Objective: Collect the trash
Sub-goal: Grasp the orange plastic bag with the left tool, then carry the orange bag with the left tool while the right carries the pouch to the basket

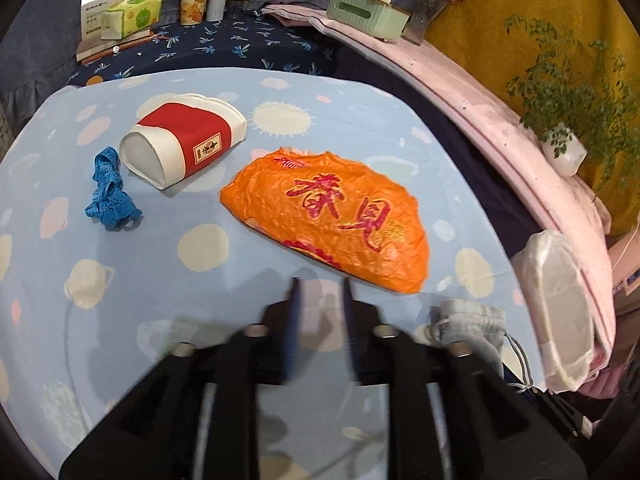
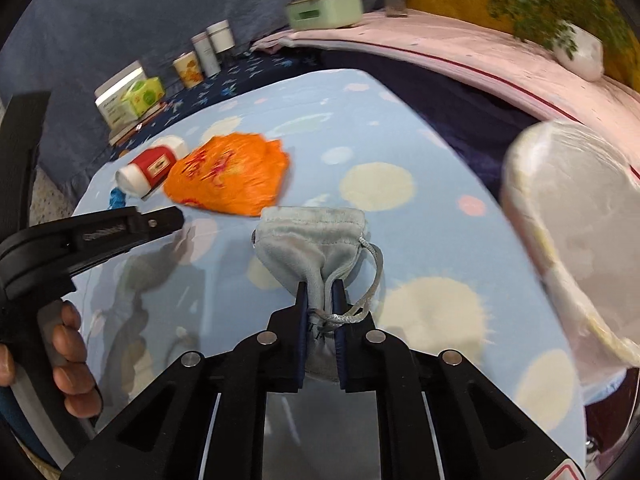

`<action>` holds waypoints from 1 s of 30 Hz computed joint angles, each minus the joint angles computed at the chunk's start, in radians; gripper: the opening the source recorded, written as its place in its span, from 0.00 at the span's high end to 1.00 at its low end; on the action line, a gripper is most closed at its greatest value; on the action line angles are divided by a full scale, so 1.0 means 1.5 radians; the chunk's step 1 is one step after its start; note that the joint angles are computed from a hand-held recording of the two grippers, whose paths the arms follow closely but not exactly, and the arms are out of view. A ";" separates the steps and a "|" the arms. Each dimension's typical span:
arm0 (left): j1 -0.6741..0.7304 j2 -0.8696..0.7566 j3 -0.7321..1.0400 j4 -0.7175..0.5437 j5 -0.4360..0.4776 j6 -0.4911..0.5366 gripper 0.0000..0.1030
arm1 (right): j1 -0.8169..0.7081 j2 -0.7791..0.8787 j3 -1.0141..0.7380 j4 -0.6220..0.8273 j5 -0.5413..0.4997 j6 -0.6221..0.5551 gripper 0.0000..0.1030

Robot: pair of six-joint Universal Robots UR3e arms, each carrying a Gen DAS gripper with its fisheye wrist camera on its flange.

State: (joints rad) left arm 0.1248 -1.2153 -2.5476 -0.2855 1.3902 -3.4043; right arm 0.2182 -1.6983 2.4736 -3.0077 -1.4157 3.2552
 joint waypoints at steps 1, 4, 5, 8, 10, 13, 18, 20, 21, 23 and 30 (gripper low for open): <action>-0.004 0.005 0.004 -0.003 0.003 -0.012 0.53 | -0.028 -0.028 0.014 0.010 0.017 -0.007 0.90; -0.013 -0.006 0.026 -0.004 0.008 -0.045 0.40 | -0.094 -0.074 0.016 0.034 0.055 -0.024 0.90; -0.010 -0.010 0.032 -0.005 0.004 -0.056 0.37 | -0.108 -0.071 0.001 0.038 0.068 -0.027 0.90; 0.007 -0.039 0.048 -0.001 -0.017 -0.094 0.37 | -0.128 -0.021 -0.062 0.027 0.114 -0.026 0.90; 0.006 -0.068 0.066 0.004 -0.015 -0.111 0.37 | -0.110 0.044 -0.124 0.018 0.116 -0.023 0.90; 0.006 -0.104 0.088 0.007 -0.009 -0.123 0.37 | -0.068 0.156 -0.229 0.013 0.103 -0.015 0.90; 0.042 -0.134 0.087 0.018 -0.038 -0.134 0.32 | -0.021 0.285 -0.359 0.056 0.106 -0.017 0.90; 0.064 -0.140 0.075 0.023 -0.064 -0.132 0.32 | -0.002 0.305 -0.372 0.071 0.105 -0.029 0.90; 0.071 -0.141 0.069 0.031 -0.073 -0.131 0.32 | 0.001 0.303 -0.361 0.069 0.109 -0.035 0.90; 0.070 -0.142 0.065 0.040 -0.073 -0.130 0.30 | 0.010 0.291 -0.329 0.056 0.115 -0.042 0.90; 0.050 -0.123 0.047 0.045 -0.068 -0.124 0.49 | 0.021 0.226 -0.222 0.017 0.126 -0.031 0.90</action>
